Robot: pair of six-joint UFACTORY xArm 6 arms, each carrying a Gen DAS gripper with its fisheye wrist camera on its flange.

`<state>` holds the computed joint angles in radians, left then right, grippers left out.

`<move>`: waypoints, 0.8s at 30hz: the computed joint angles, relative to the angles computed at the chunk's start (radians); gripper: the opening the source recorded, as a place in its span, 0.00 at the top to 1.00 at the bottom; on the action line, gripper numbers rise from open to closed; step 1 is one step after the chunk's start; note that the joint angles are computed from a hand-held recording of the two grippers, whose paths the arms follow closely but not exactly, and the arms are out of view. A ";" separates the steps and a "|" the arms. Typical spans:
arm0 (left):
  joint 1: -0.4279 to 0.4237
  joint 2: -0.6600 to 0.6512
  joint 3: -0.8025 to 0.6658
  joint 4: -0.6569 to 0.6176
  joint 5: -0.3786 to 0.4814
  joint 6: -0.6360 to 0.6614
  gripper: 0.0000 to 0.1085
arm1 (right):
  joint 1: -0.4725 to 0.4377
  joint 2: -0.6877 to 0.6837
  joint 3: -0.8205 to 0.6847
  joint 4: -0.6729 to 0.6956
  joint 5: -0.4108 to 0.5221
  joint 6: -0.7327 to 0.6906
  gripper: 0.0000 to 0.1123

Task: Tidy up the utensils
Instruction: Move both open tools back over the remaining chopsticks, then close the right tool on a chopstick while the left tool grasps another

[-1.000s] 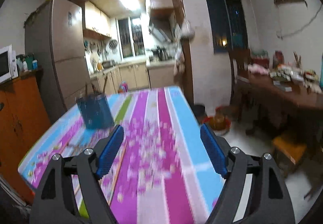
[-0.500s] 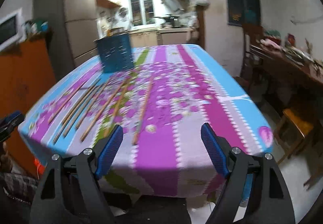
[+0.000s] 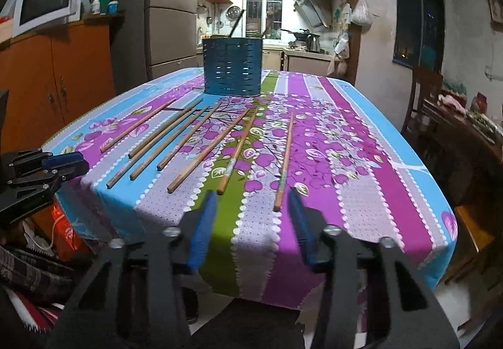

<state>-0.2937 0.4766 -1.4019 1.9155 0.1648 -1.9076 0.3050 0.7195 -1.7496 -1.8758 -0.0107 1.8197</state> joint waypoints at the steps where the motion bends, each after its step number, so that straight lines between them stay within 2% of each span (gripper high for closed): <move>1: -0.004 0.008 -0.008 0.004 -0.006 -0.004 0.79 | 0.003 0.010 -0.013 -0.002 0.000 -0.012 0.71; 2: -0.007 0.011 -0.011 0.005 -0.005 -0.005 0.79 | 0.007 0.020 -0.026 0.010 0.000 -0.039 0.75; 5: -0.012 0.015 -0.011 0.008 0.005 -0.019 0.79 | 0.015 0.060 -0.068 0.100 -0.007 -0.160 0.75; 10: -0.013 0.022 -0.018 0.028 0.000 -0.052 0.79 | 0.021 0.113 -0.086 0.433 -0.008 -0.496 0.77; 12: -0.012 0.028 -0.027 0.038 -0.013 -0.061 0.79 | 0.026 0.129 -0.098 0.505 -0.003 -0.564 0.77; 15: -0.016 0.041 -0.052 0.107 -0.032 -0.118 0.79 | 0.032 0.142 -0.113 0.543 0.011 -0.596 0.77; 18: -0.015 0.068 -0.089 0.105 -0.062 -0.106 0.79 | 0.035 0.153 -0.116 0.627 0.020 -0.665 0.77; 20: -0.017 0.088 -0.112 0.083 -0.076 -0.067 0.79 | 0.036 0.155 -0.115 0.652 0.022 -0.684 0.77; 24: -0.021 0.110 -0.118 -0.039 -0.042 0.044 0.78 | 0.037 0.166 -0.121 0.698 0.021 -0.720 0.77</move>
